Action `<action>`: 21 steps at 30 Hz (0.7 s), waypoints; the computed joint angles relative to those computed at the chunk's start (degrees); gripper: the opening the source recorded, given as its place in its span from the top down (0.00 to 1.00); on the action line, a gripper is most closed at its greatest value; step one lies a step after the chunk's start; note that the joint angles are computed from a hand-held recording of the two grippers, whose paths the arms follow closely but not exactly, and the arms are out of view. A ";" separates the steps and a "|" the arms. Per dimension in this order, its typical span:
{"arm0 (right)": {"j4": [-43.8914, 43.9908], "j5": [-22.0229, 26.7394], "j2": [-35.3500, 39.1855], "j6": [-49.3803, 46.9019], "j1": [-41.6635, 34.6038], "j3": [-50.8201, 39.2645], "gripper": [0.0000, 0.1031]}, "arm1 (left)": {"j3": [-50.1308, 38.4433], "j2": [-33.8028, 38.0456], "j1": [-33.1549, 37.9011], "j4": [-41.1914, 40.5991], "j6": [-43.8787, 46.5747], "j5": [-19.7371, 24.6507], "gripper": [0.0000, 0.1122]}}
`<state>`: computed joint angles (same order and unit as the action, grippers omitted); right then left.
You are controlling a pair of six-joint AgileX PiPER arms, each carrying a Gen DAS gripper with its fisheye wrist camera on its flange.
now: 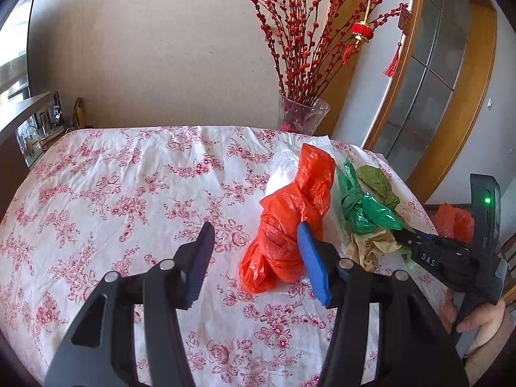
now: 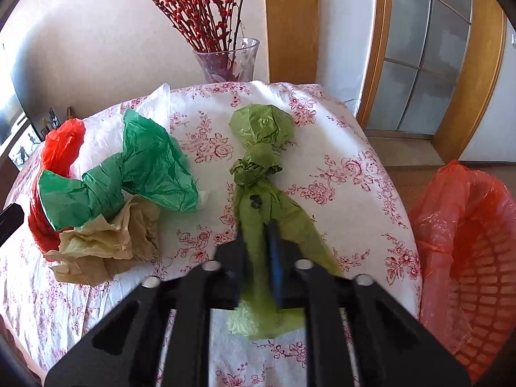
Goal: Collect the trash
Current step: 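Grasp the green paw-print bag with the right gripper while the left gripper grasps the twisted orange-red bag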
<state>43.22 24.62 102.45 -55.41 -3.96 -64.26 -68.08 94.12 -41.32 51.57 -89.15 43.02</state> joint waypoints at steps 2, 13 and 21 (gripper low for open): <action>1.44 0.60 -0.54 -1.62 -1.21 0.70 0.97 | -0.87 0.81 0.04 -0.65 0.96 -0.41 0.52; 17.94 4.23 -7.67 -17.80 -9.73 7.52 0.97 | -7.88 6.36 0.56 -4.50 6.53 -0.31 0.51; 21.13 8.04 -11.31 -22.74 -12.87 10.71 0.97 | -10.11 9.47 2.99 -9.86 11.51 -1.86 0.52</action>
<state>64.36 32.66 91.14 -78.15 -16.84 -53.55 -78.19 103.59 -38.33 41.71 -77.64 41.16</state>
